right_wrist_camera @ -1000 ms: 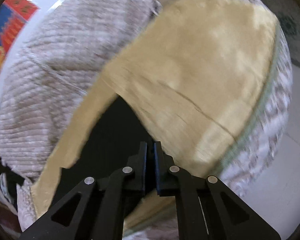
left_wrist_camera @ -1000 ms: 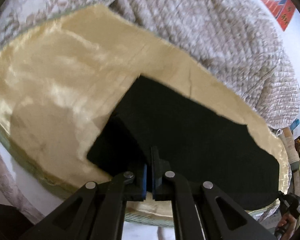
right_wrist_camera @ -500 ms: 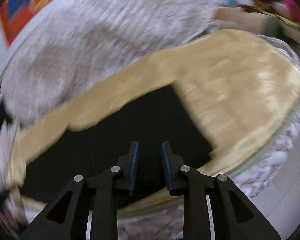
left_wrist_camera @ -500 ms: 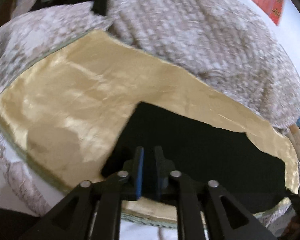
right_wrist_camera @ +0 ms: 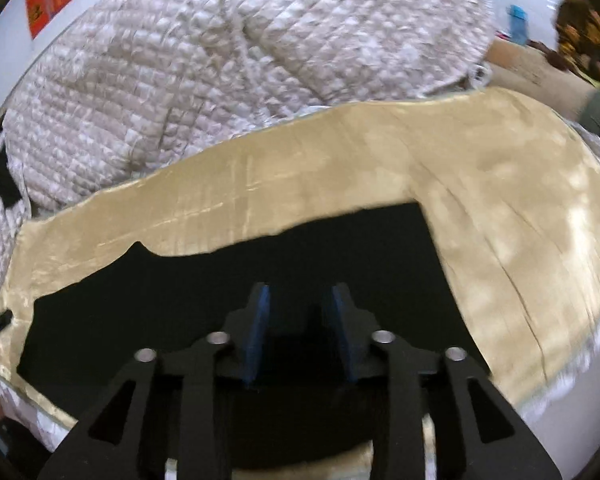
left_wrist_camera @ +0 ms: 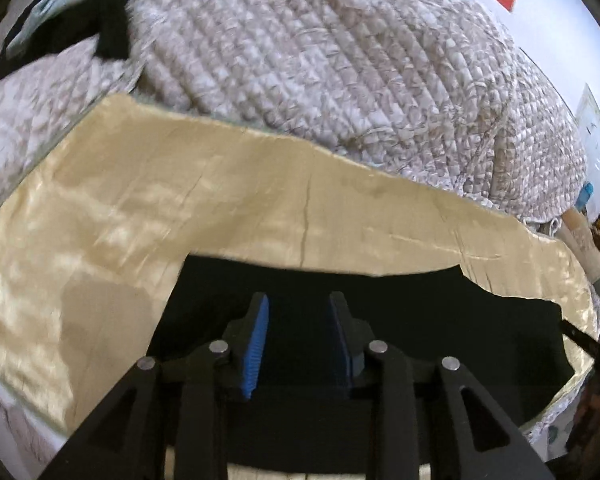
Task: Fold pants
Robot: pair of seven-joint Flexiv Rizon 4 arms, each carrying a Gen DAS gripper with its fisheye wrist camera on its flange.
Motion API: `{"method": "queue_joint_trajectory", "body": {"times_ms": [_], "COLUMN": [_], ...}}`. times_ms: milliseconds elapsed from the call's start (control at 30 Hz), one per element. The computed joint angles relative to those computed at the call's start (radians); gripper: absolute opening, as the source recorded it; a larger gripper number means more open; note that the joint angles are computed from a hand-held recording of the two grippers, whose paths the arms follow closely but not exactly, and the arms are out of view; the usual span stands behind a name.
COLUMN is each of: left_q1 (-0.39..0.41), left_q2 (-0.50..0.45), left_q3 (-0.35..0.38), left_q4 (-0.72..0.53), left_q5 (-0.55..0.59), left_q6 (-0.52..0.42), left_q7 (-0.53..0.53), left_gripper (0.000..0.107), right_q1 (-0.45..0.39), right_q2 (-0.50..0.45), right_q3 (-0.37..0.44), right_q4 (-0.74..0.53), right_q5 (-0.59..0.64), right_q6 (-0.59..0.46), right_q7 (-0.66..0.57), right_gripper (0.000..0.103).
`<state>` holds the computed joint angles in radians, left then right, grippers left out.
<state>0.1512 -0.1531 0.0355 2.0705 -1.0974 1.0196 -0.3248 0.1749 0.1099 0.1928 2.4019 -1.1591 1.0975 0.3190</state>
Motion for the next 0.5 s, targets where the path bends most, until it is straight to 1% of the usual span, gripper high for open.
{"method": "queue_joint_trajectory", "body": {"times_ms": [67, 133, 167, 233, 267, 300, 333, 367, 400, 467, 500], "left_q1": [-0.009, -0.019, -0.018, -0.012, 0.014, 0.034, 0.036, 0.042, 0.053, 0.068, 0.073], "left_q2": [-0.038, -0.093, -0.120, -0.178, -0.185, -0.180, -0.177, -0.173, -0.165, -0.144, -0.130], "left_q3": [-0.017, -0.031, -0.033, -0.014, -0.034, -0.062, -0.065, -0.074, -0.085, -0.081, -0.084], "left_q4": [-0.018, -0.039, -0.052, -0.082, -0.084, -0.078, -0.078, -0.073, -0.067, -0.052, -0.038], "left_q5": [-0.001, 0.021, 0.052, 0.160, 0.146, 0.104, 0.111, 0.094, 0.062, 0.039, 0.011], "left_q6": [0.033, 0.097, 0.116, 0.129, 0.118, 0.127, 0.142, 0.162, 0.165, 0.136, 0.123], "left_q7": [0.024, 0.028, 0.003, -0.106, -0.106, -0.077, -0.082, -0.072, -0.057, -0.051, -0.022], "left_gripper": [0.035, 0.035, 0.035, 0.034, 0.034, 0.034, 0.034, 0.034, 0.034, 0.034, 0.034], "right_q1": [0.002, 0.002, 0.005, -0.016, -0.022, -0.023, -0.016, -0.002, 0.008, 0.003, 0.004], "right_q2": [-0.020, -0.051, -0.060, -0.052, -0.048, -0.043, -0.040, -0.037, -0.034, -0.037, -0.043], "right_q3": [-0.003, -0.015, -0.017, -0.036, -0.038, -0.034, -0.023, -0.009, -0.001, -0.015, -0.017], "right_q4": [-0.004, -0.012, -0.011, 0.016, 0.019, 0.020, 0.014, 0.005, 0.002, 0.007, 0.006], "right_q5": [0.011, 0.037, 0.070, 0.044, 0.024, 0.007, 0.006, 0.024, 0.025, -0.024, -0.048], "right_q6": [-0.005, -0.010, -0.022, 0.043, 0.049, 0.036, -0.002, -0.061, -0.090, -0.026, 0.000], "right_q7": [-0.011, -0.022, -0.024, 0.017, 0.037, 0.049, 0.048, 0.033, 0.027, 0.056, 0.065], "right_gripper": [0.040, 0.040, 0.040, 0.040, 0.040, 0.040, 0.040, 0.040, 0.040, 0.040, 0.040]}}
